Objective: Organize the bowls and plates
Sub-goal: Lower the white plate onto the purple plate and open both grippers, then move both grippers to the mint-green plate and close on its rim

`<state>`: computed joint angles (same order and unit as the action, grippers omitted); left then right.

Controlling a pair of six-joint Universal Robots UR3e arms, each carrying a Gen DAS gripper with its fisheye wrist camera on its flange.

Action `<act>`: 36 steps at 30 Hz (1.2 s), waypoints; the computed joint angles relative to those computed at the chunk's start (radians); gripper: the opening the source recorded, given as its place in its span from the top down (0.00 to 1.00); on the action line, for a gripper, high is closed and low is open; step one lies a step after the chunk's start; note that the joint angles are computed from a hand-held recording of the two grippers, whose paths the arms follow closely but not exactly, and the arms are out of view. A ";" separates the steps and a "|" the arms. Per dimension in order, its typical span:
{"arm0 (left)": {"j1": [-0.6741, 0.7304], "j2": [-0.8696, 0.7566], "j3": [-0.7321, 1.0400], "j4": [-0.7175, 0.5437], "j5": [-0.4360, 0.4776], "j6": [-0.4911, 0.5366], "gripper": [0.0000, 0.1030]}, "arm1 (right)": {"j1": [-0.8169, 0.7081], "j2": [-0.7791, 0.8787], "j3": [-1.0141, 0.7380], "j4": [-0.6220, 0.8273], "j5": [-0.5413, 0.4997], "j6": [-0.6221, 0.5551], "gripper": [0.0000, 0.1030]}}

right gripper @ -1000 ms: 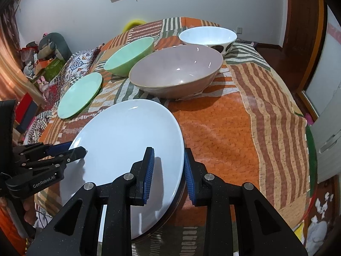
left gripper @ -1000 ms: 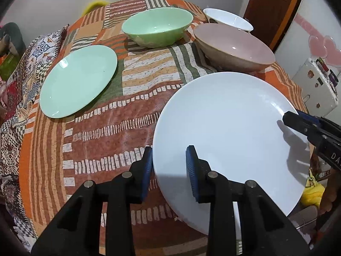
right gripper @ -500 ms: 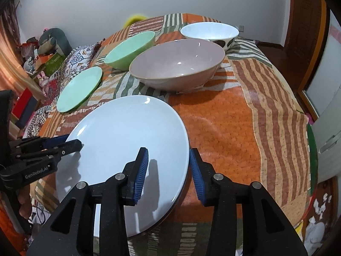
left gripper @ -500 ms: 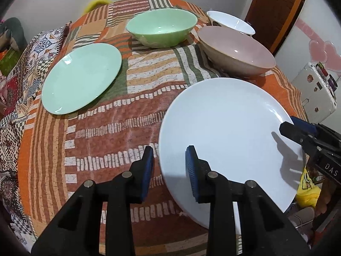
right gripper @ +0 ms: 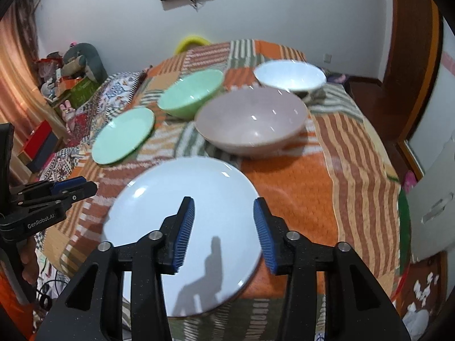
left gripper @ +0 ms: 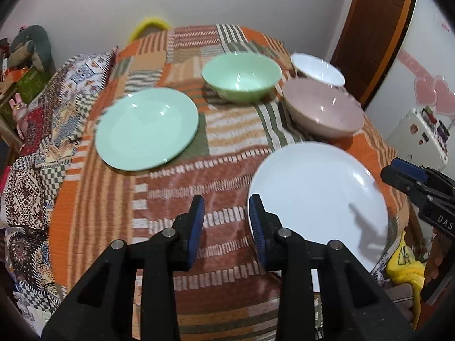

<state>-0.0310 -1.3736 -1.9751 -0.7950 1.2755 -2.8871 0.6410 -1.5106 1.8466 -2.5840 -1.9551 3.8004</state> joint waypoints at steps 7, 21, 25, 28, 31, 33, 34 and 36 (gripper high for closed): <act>0.115 0.108 0.005 -0.037 -0.069 0.036 0.57 | 0.034 0.112 -0.177 -0.011 -0.034 -0.072 0.49; 0.313 0.090 0.082 -0.011 -0.119 0.043 0.30 | 0.022 0.390 -0.556 -0.001 0.037 -0.220 0.31; 0.342 0.018 0.122 0.008 -0.114 0.044 0.30 | 0.003 0.463 -0.665 0.035 0.084 -0.240 0.31; 0.352 -0.031 0.140 0.031 -0.102 0.045 0.30 | -0.014 0.519 -0.749 0.079 0.120 -0.253 0.31; 0.353 -0.101 0.175 0.058 -0.081 0.043 0.30 | -0.020 0.586 -0.850 0.143 0.118 -0.273 0.31; 0.356 -0.154 0.207 0.060 -0.077 0.046 0.30 | -0.028 0.624 -0.911 0.180 0.129 -0.285 0.31; 0.356 -0.192 0.229 0.062 -0.074 0.045 0.30 | -0.036 0.654 -0.954 0.205 0.145 -0.288 0.31; 0.356 -0.249 0.263 0.067 -0.065 0.041 0.30 | -0.048 0.695 -1.017 0.242 0.168 -0.292 0.31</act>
